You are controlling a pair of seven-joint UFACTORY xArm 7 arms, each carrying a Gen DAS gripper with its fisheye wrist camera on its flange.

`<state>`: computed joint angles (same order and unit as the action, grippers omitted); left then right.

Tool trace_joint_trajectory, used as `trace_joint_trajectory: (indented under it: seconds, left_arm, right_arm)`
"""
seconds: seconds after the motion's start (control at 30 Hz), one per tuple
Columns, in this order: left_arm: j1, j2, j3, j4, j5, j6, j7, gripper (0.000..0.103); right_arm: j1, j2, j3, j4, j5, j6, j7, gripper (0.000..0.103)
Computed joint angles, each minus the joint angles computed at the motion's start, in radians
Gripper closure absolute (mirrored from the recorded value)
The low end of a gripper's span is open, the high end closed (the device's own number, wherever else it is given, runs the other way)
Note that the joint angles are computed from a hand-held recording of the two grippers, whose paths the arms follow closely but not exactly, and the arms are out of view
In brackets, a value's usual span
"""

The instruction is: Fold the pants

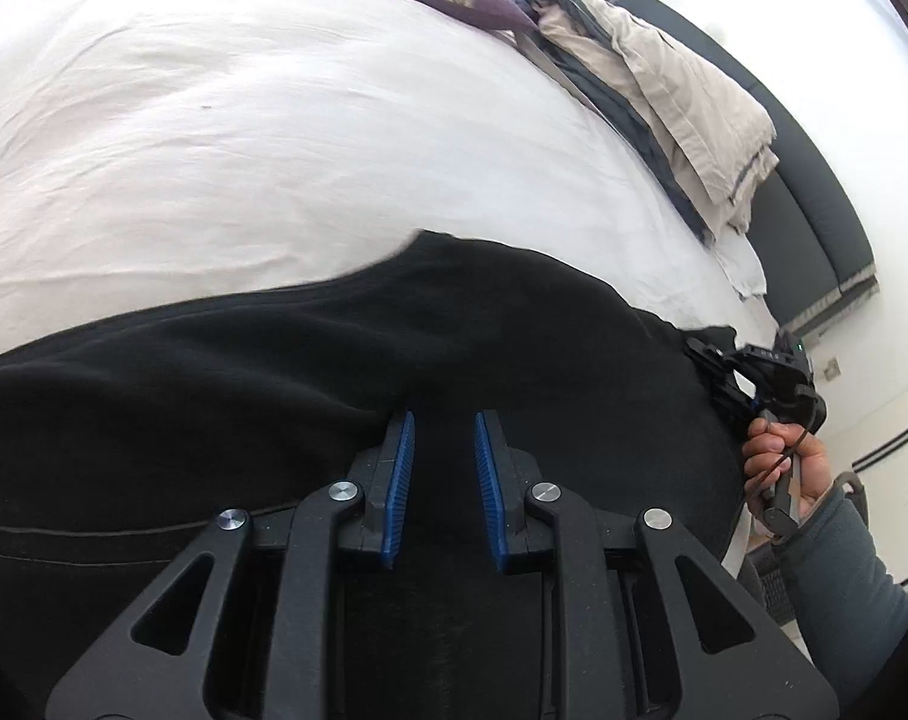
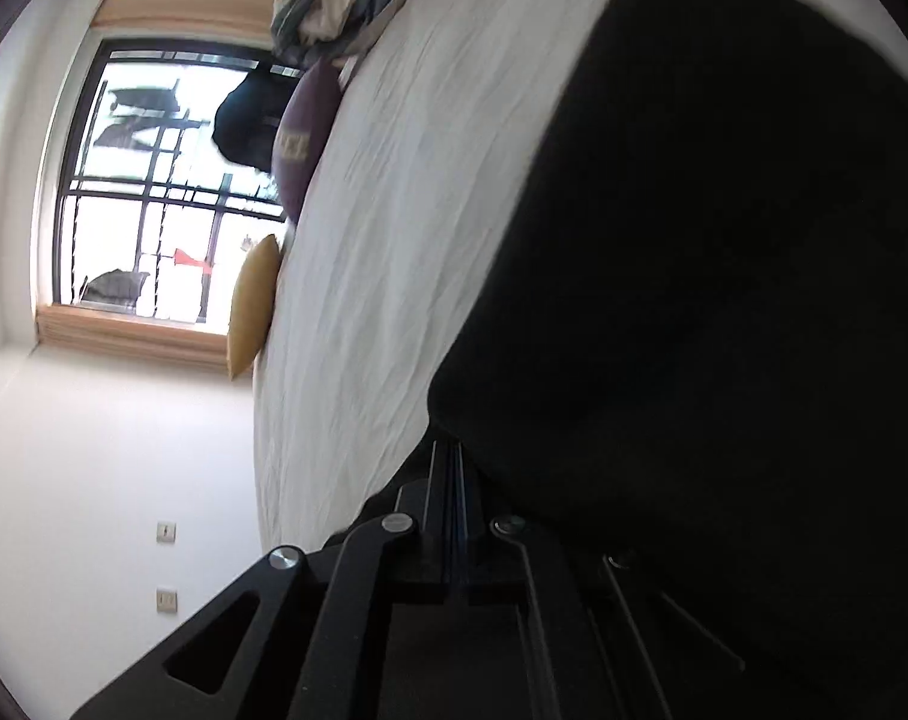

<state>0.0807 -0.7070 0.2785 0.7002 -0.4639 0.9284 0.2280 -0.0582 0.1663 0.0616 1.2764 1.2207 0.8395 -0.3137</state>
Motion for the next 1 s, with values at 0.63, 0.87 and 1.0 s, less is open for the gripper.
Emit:
trace_joint_trajectory:
  seconds: [0.63, 0.87, 1.0]
  left_arm:
    - [0.219, -0.170, 0.280, -0.009, 0.068, 0.118, 0.174, 0.083]
    - [0.243, -0.157, 0.241, -0.018, 0.045, 0.119, 0.184, 0.083]
    - [0.295, -0.209, 0.127, -0.003, 0.121, 0.120, 0.093, 0.083]
  right_arm:
    - [0.111, -0.133, -0.050, -0.175, 0.110, 0.191, -0.103, 0.103]
    - [-0.032, -0.234, -0.138, -0.248, -0.018, -0.111, 0.081, 0.086]
    - [-0.046, -0.392, -0.175, -0.315, -0.120, -0.115, 0.066, 0.037]
